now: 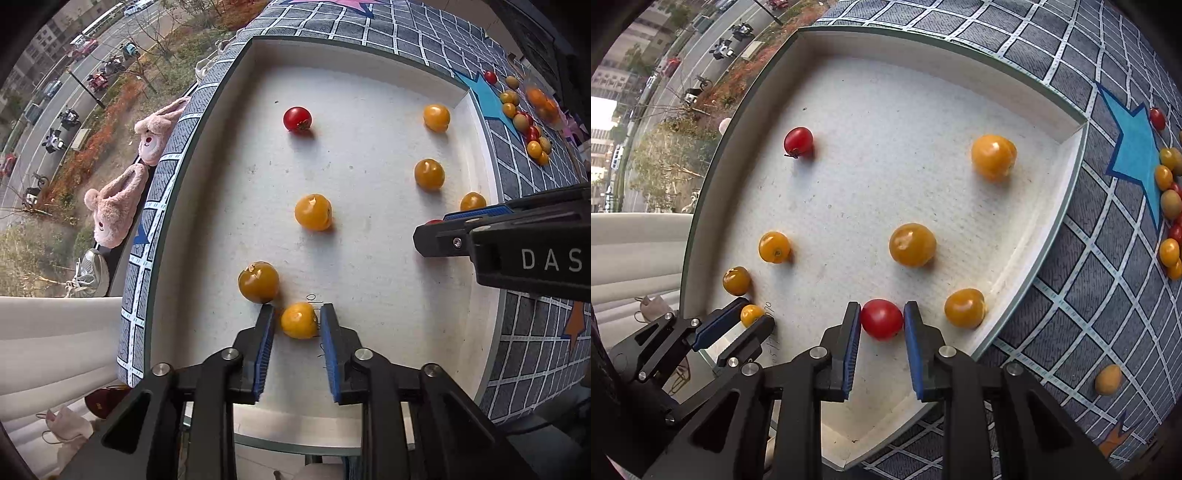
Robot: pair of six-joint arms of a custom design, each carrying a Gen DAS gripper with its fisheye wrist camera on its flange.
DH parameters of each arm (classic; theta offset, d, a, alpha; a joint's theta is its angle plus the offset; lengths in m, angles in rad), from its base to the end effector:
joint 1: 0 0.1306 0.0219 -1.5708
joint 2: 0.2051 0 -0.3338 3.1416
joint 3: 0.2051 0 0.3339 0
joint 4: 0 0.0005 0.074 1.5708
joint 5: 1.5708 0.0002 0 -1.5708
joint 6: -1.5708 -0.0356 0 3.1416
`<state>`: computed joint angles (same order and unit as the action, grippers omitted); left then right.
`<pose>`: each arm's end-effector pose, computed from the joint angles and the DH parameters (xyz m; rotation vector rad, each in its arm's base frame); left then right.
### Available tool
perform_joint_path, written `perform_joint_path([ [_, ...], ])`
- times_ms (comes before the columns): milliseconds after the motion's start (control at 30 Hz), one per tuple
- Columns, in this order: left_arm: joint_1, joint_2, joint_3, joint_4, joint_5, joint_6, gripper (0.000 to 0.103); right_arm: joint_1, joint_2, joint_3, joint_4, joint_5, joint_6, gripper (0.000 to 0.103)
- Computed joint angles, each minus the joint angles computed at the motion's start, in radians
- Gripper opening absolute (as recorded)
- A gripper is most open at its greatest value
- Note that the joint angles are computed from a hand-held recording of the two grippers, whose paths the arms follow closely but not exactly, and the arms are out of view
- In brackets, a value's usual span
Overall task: Organize fruits
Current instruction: 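Carry both held tomatoes over the white tray and open both grippers, then move both open grippers back to the tomatoes on the cloth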
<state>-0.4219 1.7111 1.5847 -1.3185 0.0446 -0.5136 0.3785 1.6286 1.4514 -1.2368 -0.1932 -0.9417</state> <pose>0.4368 -0.1983 0.2939 1.3624 2.6877 -0.0585 0.4197 0.1737 0.2864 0.8421 2.9962 0.3881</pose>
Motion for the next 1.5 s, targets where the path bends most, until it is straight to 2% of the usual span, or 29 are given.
perform_joint_path([
  [33, -0.002, -0.005, -0.005, 0.008, -0.005, -0.002, 0.066, -0.008, 0.001, -0.001, 0.004, -0.004, 0.013, 0.033],
  [67, 0.000, -0.015, -0.014, 0.024, -0.001, -0.004, 0.074, -0.006, 0.001, 0.000, 0.005, -0.002, 0.016, 0.040],
  [200, -0.002, -0.020, -0.013, 0.018, -0.008, -0.028, 0.074, -0.009, -0.025, -0.002, 0.023, 0.017, 0.001, 0.060],
  [300, -0.003, -0.018, -0.004, 0.004, -0.013, -0.037, 0.074, -0.010, -0.056, -0.002, 0.036, 0.039, -0.022, 0.073],
  [333, -0.003, -0.016, 0.002, 0.001, -0.010, -0.039, 0.074, -0.010, -0.067, -0.001, 0.035, 0.052, -0.030, 0.074],
  [500, -0.023, -0.020, 0.020, -0.009, -0.007, -0.057, 0.074, -0.007, -0.156, -0.051, 0.036, 0.103, -0.100, 0.075],
  [700, -0.073, -0.026, 0.052, -0.019, 0.024, -0.060, 0.074, -0.025, -0.311, -0.189, 0.006, 0.147, -0.211, 0.075],
  [833, -0.124, -0.025, 0.087, -0.030, 0.046, -0.058, 0.074, -0.063, -0.435, -0.298, -0.039, 0.173, -0.285, 0.075],
  [1067, -0.247, 0.034, 0.222, -0.082, 0.088, 0.000, 0.074, -0.207, -0.648, -0.466, -0.139, 0.193, -0.347, 0.075],
  [1233, -0.341, 0.092, 0.289, -0.094, 0.086, 0.051, 0.074, -0.332, -0.736, -0.541, -0.152, 0.182, -0.310, 0.075],
  [1433, -0.421, 0.163, 0.330, -0.090, 0.068, 0.082, 0.073, -0.450, -0.754, -0.573, -0.119, 0.162, -0.203, 0.074],
  [1500, -0.437, 0.185, 0.342, -0.088, 0.070, 0.090, 0.074, -0.478, -0.745, -0.580, -0.098, 0.155, -0.163, 0.070],
])
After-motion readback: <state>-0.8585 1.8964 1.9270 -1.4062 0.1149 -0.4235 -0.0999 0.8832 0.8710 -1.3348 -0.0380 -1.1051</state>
